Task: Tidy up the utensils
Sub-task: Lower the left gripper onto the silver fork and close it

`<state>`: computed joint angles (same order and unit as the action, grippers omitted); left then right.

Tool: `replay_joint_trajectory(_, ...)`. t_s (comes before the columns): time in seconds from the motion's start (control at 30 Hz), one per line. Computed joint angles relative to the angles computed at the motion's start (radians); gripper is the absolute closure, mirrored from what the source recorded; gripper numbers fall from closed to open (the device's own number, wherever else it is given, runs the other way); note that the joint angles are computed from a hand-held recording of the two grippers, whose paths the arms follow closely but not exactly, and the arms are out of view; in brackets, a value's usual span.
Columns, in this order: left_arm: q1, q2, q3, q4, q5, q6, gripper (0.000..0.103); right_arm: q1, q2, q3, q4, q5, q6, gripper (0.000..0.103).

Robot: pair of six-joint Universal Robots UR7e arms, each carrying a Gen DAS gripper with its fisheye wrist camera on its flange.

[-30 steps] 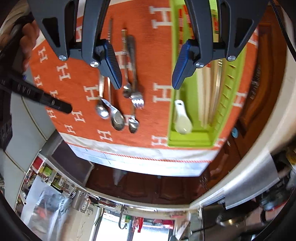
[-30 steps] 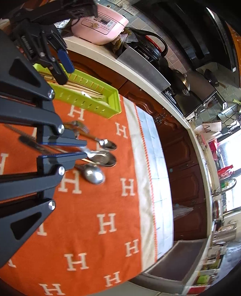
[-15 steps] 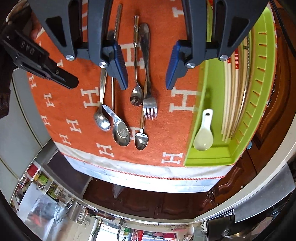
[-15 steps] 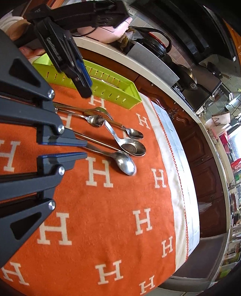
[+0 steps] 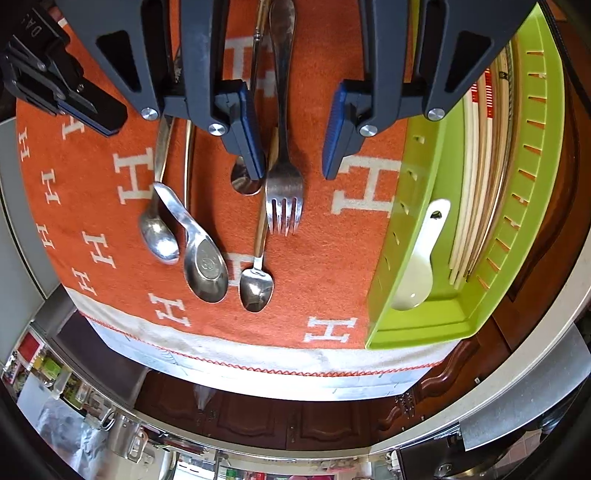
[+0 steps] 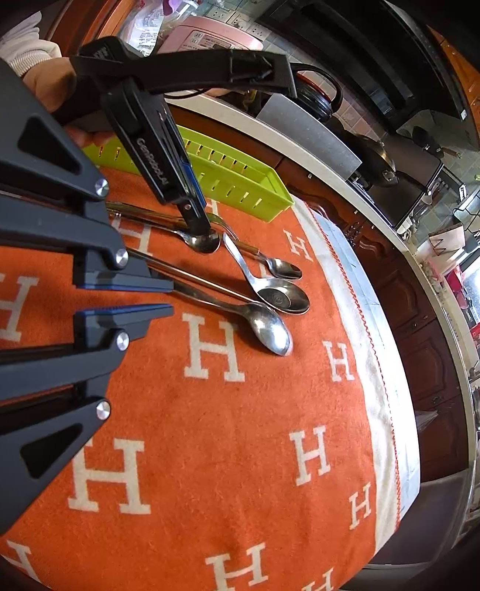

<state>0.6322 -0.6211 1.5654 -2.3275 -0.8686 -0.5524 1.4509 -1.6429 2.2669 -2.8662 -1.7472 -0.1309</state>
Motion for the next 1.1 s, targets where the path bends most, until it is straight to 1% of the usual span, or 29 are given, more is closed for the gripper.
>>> replay_joint_trajectory(0.1,0.004,0.002,-0.003,0.0,-0.002,-0.019,0.083,-0.014,-0.008,0.004,0.001,0.018,-0.002,0.097)
replay_joint_trajectory(0.3,0.015,-0.012,0.01,-0.025,-0.022,-0.03,0.088,-0.022,-0.011,0.008,0.0,0.025,-0.004,0.097)
replay_joint_trajectory(0.57,0.022,-0.039,0.033,-0.037,-0.044,-0.051,0.088,-0.022,-0.013,0.01,0.004,0.029,-0.009,0.097)
replay_joint_trajectory(0.73,0.024,-0.048,0.042,-0.062,-0.068,-0.032,0.09,-0.017,-0.009,0.011,0.0,0.023,-0.008,0.097)
replay_joint_trajectory(0.9,0.022,-0.052,0.051,-0.064,-0.073,-0.023,0.091,-0.006,-0.006,0.014,-0.008,0.016,-0.013,0.097)
replay_joint_trajectory(1.1,0.018,-0.054,0.064,-0.054,-0.061,-0.015,0.092,0.005,-0.003,0.016,-0.016,0.009,-0.017,0.097)
